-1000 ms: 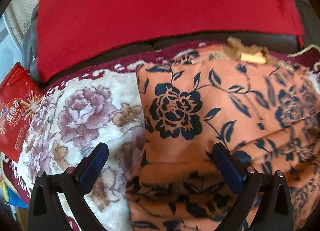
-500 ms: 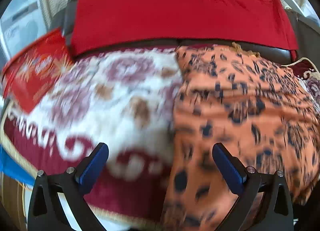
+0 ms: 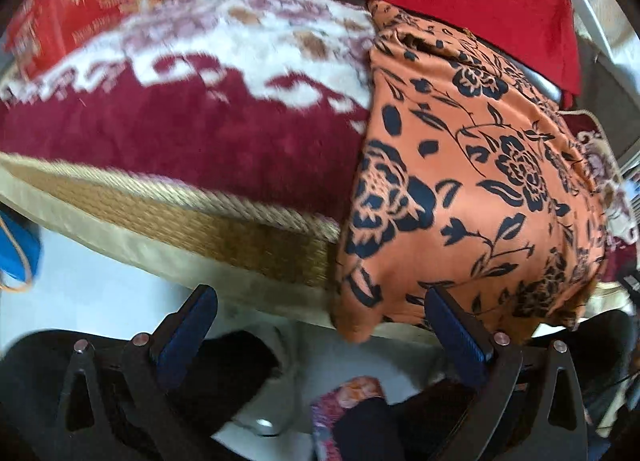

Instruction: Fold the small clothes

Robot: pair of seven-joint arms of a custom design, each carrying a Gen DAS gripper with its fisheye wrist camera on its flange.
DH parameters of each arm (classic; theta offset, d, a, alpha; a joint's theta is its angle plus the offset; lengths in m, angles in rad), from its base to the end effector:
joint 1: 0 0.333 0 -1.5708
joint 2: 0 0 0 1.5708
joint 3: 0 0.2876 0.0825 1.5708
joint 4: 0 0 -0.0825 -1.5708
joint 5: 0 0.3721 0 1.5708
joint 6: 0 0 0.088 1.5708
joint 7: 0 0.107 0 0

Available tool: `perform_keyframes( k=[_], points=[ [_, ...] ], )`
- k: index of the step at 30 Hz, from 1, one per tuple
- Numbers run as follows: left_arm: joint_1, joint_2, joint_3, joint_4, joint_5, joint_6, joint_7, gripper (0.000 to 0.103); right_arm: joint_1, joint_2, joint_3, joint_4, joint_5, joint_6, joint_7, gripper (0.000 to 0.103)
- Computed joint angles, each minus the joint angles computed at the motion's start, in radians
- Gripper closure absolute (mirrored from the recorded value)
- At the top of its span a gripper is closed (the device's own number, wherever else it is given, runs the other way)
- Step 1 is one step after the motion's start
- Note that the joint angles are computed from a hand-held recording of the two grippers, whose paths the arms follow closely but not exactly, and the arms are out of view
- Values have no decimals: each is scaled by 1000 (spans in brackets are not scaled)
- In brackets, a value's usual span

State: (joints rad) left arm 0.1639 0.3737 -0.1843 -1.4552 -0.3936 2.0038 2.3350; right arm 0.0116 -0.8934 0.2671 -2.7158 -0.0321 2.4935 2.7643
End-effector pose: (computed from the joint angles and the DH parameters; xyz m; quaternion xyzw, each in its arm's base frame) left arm 0.6682 -0.0189 0.4749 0.4404 -0.8670 0.2332 0.0067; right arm 0.3345 0.1027 0.5254 -0.2999 0.8925 -0.1417 0.3058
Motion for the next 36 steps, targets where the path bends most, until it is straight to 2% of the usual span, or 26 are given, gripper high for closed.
perform_keyframes(
  k=[3,5,7,8,12,16,18,21,22,23,24,25,26,27,29,32,34,36],
  points=[
    [1,31,-5,29,-6,-46,-20,3,28,-8,5,-14,26,-42,22,30],
    [7,51,-13,52,-19,-92,-20,14,45,-14,-9,-32,44,-48,27,30],
    [-1,74,-20,77,-12,-124,-17,32,62,-25,-25,-66,81,-36,49,30],
    [-4,77,-24,75,-11,-125,-8,36,67,-30,-32,-81,100,-31,63,30],
    [-18,88,-29,77,1,-133,-14,36,79,-22,-44,-108,140,-19,86,29],
    [-26,115,-33,102,8,-136,-25,27,86,50,-48,-80,141,-15,59,29],
    [-25,159,-32,162,15,-169,-39,27,85,104,-53,-62,143,-14,55,28],
    [-16,241,-48,275,6,-236,-59,28,87,164,-68,-74,167,49,64,29],
    [-11,254,-54,292,1,-247,-59,29,86,169,-68,-85,172,75,70,29],
    [-2,270,-65,313,-13,-267,-50,36,90,169,-72,-104,179,114,72,29],
    [1,286,-69,335,-15,-284,-42,58,97,162,-77,-126,187,154,65,35],
    [-1,289,-70,338,-6,-288,-29,77,97,154,-74,-137,187,169,62,45],
    [-3,290,-71,338,0,-286,-20,83,97,145,-72,-140,183,165,55,72],
    [-1,292,-74,340,-2,-286,-11,92,97,129,-70,-141,177,145,46,84],
    [14,304,-86,361,-29,-308,3,95,104,74,-63,-151,169,126,33,94],
    [34,263,-94,317,-56,-306,55,96,106,-26,-45,-163,154,117,21,94],
    [51,260,-101,337,-87,-349,86,96,105,-91,-35,-167,144,121,8,94],
    [65,288,-108,413,-122,-424,80,96,102,-142,-35,-168,140,134,-13,94]
  ],
)
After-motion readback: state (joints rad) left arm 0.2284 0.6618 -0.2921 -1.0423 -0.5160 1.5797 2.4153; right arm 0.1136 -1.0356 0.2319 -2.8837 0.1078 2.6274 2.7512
